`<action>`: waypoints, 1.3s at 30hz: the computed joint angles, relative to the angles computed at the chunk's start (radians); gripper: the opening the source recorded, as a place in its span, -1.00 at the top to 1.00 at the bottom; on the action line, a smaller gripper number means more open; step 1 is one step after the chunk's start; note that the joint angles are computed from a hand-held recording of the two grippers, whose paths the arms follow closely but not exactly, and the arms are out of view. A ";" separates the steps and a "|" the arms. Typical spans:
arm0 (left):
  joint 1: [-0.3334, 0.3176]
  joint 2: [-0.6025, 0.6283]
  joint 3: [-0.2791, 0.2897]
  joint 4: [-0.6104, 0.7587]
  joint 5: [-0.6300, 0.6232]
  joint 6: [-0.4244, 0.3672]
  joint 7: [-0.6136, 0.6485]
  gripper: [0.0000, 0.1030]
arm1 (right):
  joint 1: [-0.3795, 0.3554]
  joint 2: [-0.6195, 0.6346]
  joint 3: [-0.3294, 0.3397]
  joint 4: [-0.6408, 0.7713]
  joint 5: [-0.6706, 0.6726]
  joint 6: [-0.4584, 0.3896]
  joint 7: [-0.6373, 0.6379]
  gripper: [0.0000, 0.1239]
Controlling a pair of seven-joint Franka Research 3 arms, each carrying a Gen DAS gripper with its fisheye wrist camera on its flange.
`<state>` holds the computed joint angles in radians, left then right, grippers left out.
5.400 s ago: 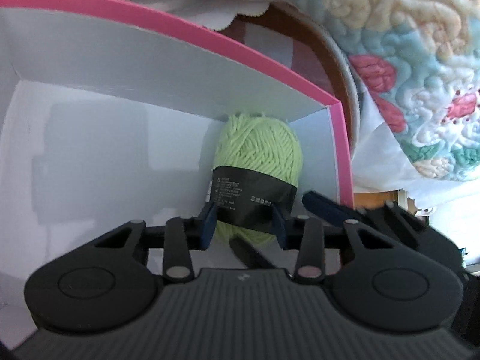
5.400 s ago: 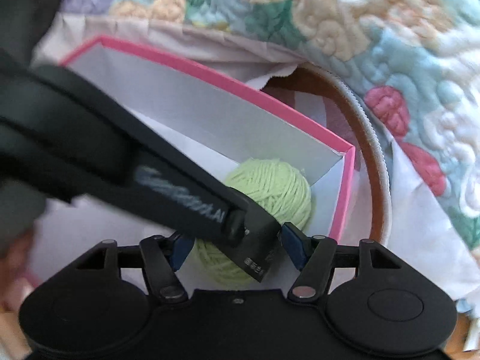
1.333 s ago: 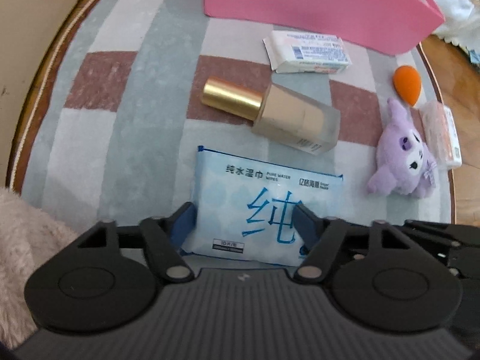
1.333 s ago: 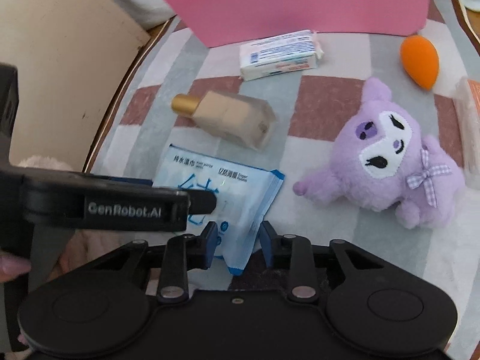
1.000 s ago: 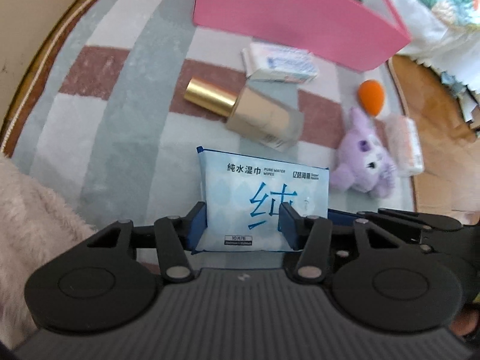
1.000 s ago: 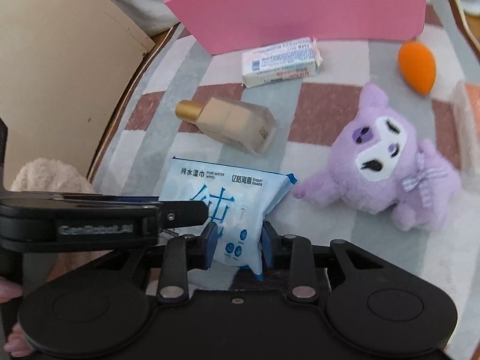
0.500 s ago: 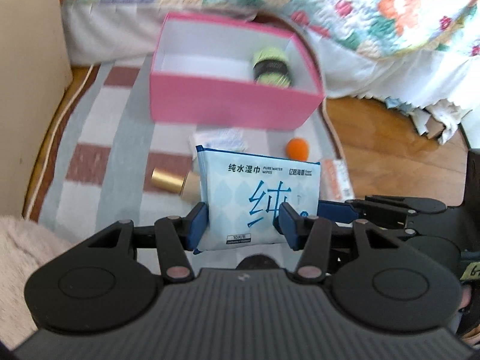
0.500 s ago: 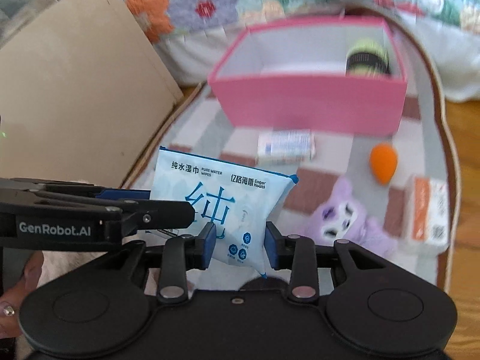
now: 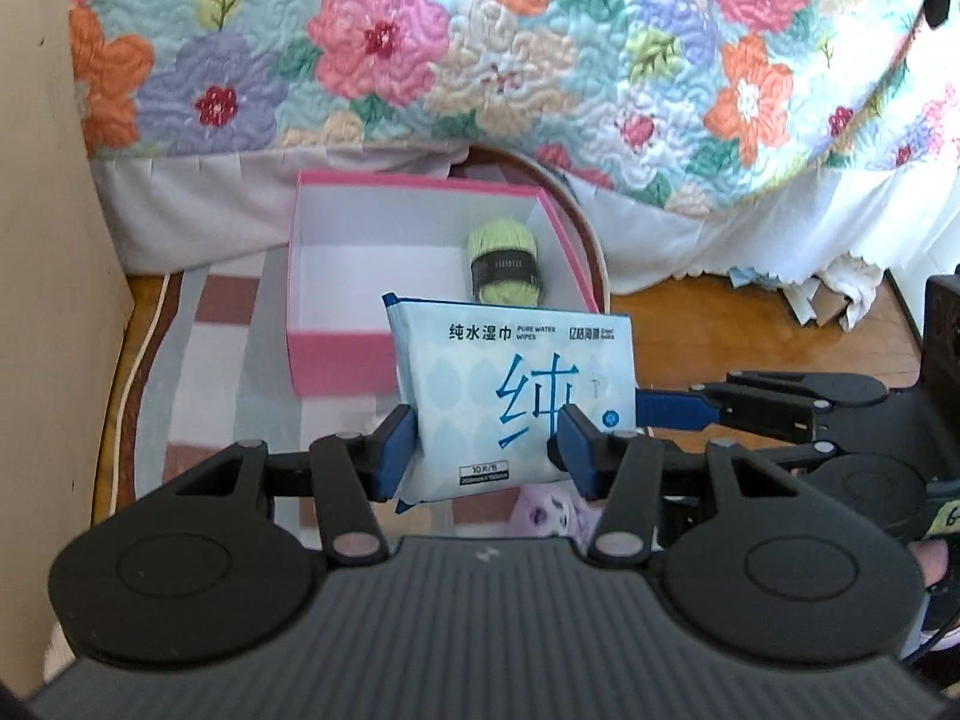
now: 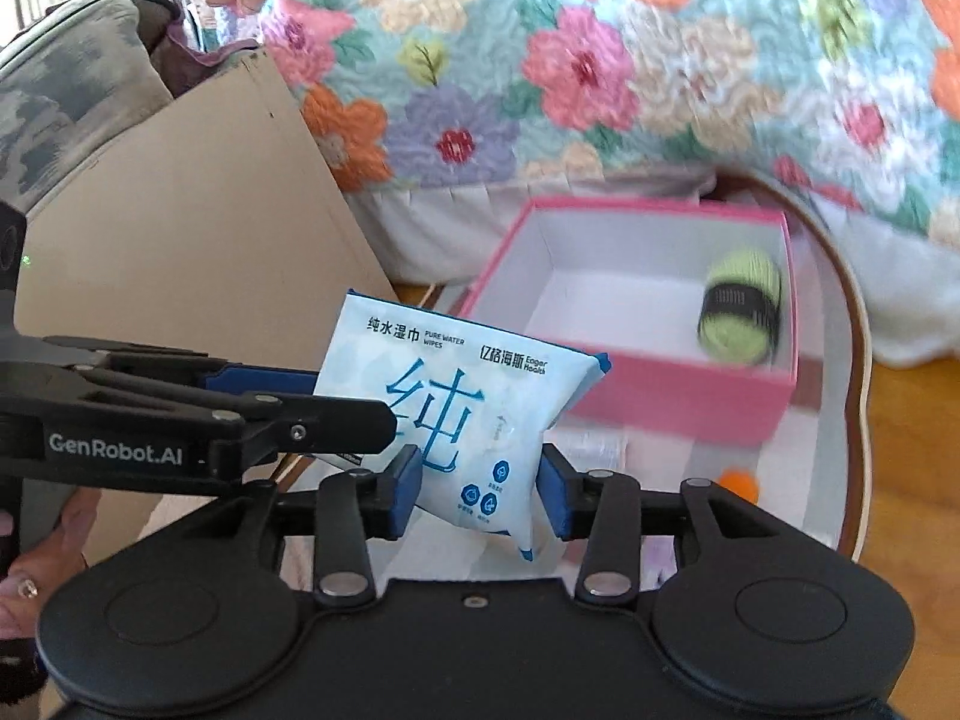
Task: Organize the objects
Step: 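Carry the wipes pack with the left tool into the pink box and release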
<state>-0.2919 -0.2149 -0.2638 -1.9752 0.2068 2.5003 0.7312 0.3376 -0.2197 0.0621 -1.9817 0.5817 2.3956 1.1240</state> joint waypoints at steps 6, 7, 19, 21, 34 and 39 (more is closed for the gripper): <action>0.029 0.135 0.040 0.088 -0.053 0.092 0.056 0.04 | -0.013 0.155 0.021 0.160 -0.113 0.060 0.036 0.22; 0.036 0.161 0.046 0.101 -0.070 0.111 0.069 0.04 | -0.015 0.185 0.022 0.185 -0.136 0.074 0.040 0.22; 0.120 0.535 0.040 0.385 -0.175 0.176 0.167 0.04 | -0.034 0.612 0.013 0.604 -0.274 0.054 0.100 0.22; 0.125 0.590 0.040 0.437 -0.181 0.166 0.172 0.04 | -0.035 0.663 0.010 0.653 -0.288 0.048 0.114 0.22; 0.083 0.724 0.092 0.583 -0.010 0.046 0.080 -0.02 | 0.010 0.817 -0.033 0.774 -0.443 0.035 0.251 0.21; 0.118 0.680 0.041 0.578 -0.094 -0.090 0.210 -0.04 | -0.035 0.727 0.024 0.674 -0.351 -0.005 0.179 0.20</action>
<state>-0.1743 0.4649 -0.2233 -1.3967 0.1123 2.4101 0.9414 0.3023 0.5077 0.0856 -1.3078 0.2303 2.3903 1.3032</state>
